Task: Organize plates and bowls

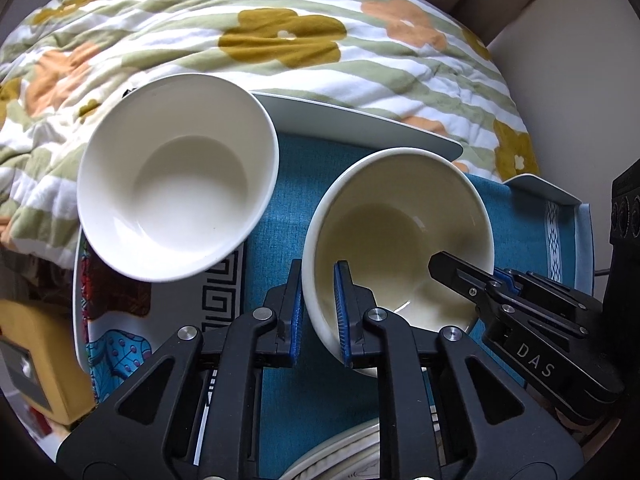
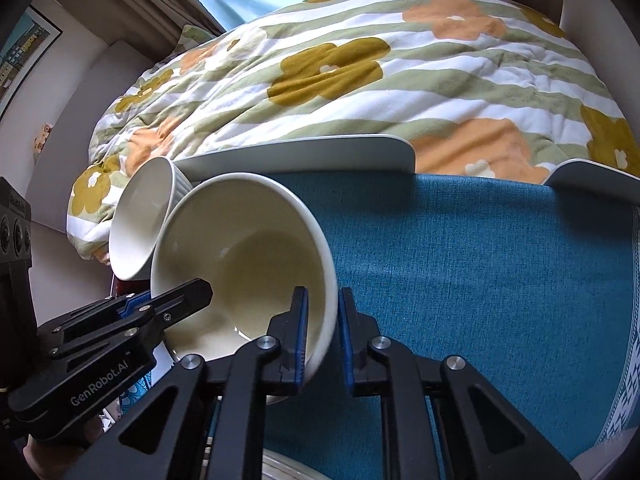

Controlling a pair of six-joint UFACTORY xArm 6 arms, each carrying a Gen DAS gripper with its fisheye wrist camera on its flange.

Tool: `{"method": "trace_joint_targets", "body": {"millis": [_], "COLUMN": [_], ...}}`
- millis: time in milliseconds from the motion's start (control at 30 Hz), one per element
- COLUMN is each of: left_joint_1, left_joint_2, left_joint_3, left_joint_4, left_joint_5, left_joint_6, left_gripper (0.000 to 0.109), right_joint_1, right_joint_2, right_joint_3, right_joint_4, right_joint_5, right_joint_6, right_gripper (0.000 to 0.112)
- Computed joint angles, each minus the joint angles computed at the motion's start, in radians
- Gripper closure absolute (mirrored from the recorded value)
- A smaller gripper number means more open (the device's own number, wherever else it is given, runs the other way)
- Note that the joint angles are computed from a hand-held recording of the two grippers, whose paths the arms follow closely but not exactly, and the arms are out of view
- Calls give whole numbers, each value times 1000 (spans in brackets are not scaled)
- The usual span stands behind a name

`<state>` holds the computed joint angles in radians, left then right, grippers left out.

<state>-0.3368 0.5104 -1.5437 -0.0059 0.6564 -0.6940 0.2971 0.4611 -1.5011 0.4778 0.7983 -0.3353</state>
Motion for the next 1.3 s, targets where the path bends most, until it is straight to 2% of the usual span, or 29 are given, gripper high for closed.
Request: {"method": "trace_joint_targets", "body": {"millis": [200,400,733,933,1133,1233,1300], "left_joint_1": [-31,-98,-278,-386,-461,-484,-496], "left_joint_2": [-53,-105,-62,64,238,368,488], "left_joint_3": [20,8,-176,-397,-650,-847,-1038], "left_joint_4": [47,140,278,313,280,243,214], "left_joint_5": [5,39,136,227,312,398,489], "left_joint_6": [-48,-142,-356,-424,-421,-395,-368], "left_gripper": [96,96,96,96,96,96,96], "right_joint_1": [-15,-58,-245,-388,-517,-564,-585], "right_joint_2": [-73,-181,-416,-515,-560,-560,-550], "right_joint_3": [57,131,297,364,410,432,440], "right_joint_4": [11,39,105,113,107,89,76], "right_joint_5": [-4,4,86,141,181,190,192], "right_joint_6": [-31,-106,-312,-427,-517,-547,-559], "right_gripper": [99,99,99,99,99,99,99]}}
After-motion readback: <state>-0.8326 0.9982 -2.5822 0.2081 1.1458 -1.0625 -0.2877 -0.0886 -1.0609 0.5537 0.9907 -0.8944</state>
